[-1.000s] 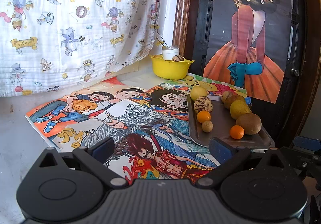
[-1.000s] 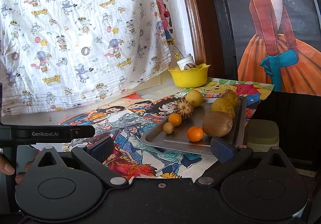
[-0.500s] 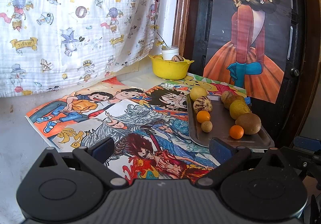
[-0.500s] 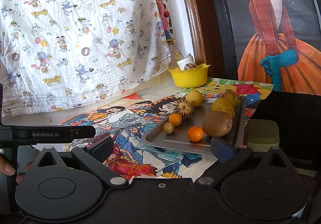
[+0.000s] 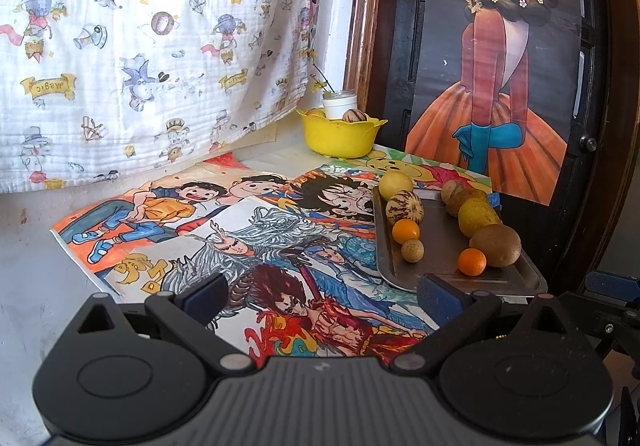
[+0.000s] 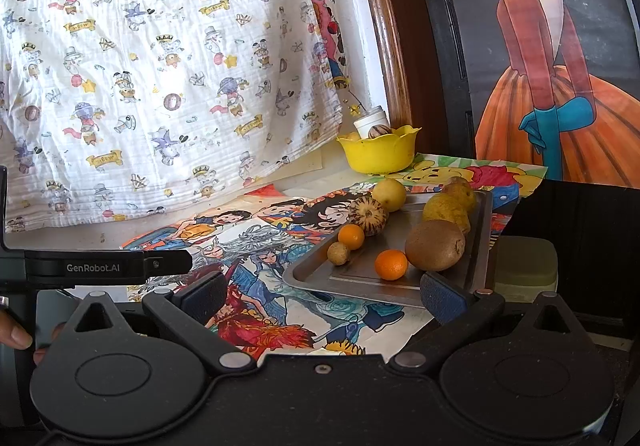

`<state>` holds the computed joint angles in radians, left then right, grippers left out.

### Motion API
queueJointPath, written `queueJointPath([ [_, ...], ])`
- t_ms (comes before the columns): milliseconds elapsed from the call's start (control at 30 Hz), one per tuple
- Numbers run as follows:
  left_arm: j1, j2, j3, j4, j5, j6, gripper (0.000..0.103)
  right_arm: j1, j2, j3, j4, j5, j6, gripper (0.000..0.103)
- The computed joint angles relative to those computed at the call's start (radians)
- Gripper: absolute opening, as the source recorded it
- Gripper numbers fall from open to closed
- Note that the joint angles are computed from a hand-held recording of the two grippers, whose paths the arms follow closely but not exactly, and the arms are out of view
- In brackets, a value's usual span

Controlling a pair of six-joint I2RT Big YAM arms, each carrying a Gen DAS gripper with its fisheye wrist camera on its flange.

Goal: Organize fruits

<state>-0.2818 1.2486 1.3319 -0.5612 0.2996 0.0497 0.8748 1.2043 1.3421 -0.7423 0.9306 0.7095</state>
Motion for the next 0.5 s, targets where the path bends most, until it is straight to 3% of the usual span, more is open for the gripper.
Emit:
queueJointPath([
  [500,-0.002,0.001,0.0,-0.011,-0.031,-0.014,0.102,-0.001,0.004,0.004,-0.005,-0.003,0.006,0.102],
])
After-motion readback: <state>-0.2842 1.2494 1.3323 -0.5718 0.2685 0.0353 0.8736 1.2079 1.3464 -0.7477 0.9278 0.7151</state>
